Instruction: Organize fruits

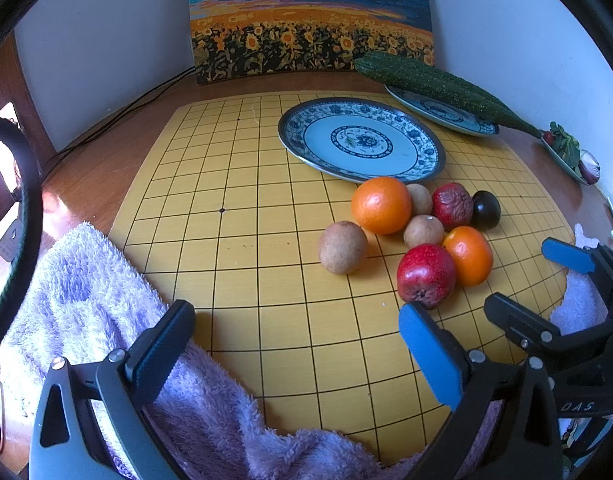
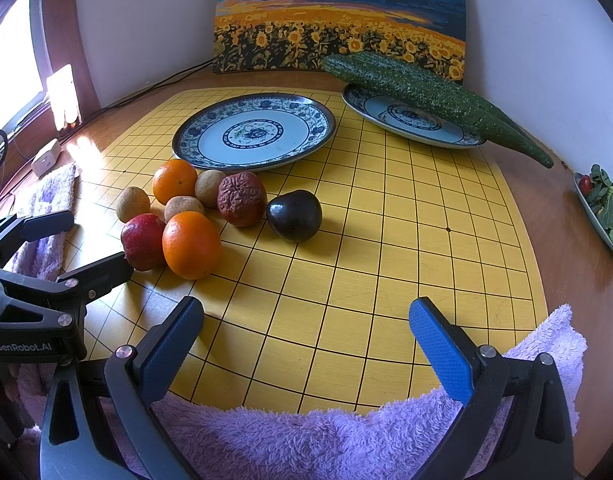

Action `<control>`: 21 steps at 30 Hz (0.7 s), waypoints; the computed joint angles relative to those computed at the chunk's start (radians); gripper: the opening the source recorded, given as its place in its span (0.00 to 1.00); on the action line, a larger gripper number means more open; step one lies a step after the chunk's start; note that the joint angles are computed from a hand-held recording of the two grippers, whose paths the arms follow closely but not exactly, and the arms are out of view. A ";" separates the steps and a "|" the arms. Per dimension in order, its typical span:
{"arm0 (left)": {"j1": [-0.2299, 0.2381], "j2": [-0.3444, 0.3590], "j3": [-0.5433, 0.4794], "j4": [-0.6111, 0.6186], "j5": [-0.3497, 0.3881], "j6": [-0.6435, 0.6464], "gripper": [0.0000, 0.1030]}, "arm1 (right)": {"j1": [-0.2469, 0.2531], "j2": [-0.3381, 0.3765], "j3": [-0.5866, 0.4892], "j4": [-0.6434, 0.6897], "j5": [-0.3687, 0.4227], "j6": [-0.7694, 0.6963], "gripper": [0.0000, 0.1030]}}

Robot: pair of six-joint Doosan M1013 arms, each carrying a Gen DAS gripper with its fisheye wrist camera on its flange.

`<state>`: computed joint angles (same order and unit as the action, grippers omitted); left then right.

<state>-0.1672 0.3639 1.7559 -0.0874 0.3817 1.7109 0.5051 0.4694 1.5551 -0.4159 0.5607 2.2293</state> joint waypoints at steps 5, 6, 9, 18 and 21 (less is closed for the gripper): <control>0.000 0.000 0.000 -0.004 0.000 0.004 1.00 | 0.000 0.000 0.000 0.001 0.000 -0.001 1.00; 0.000 0.000 0.000 -0.004 0.001 0.004 1.00 | 0.000 0.000 0.000 0.001 0.000 -0.001 1.00; 0.000 0.000 -0.002 -0.016 0.006 0.020 1.00 | -0.001 0.001 -0.001 0.002 0.000 -0.002 1.00; -0.001 -0.003 0.001 -0.020 0.004 0.023 1.00 | -0.001 0.004 -0.008 0.019 0.011 -0.017 1.00; 0.002 0.001 -0.010 -0.038 0.029 0.052 1.00 | -0.008 0.012 -0.020 0.042 0.017 -0.046 1.00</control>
<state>-0.1653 0.3648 1.7458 -0.1257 0.4106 1.7631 0.4974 0.4815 1.5355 -0.3743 0.5779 2.1828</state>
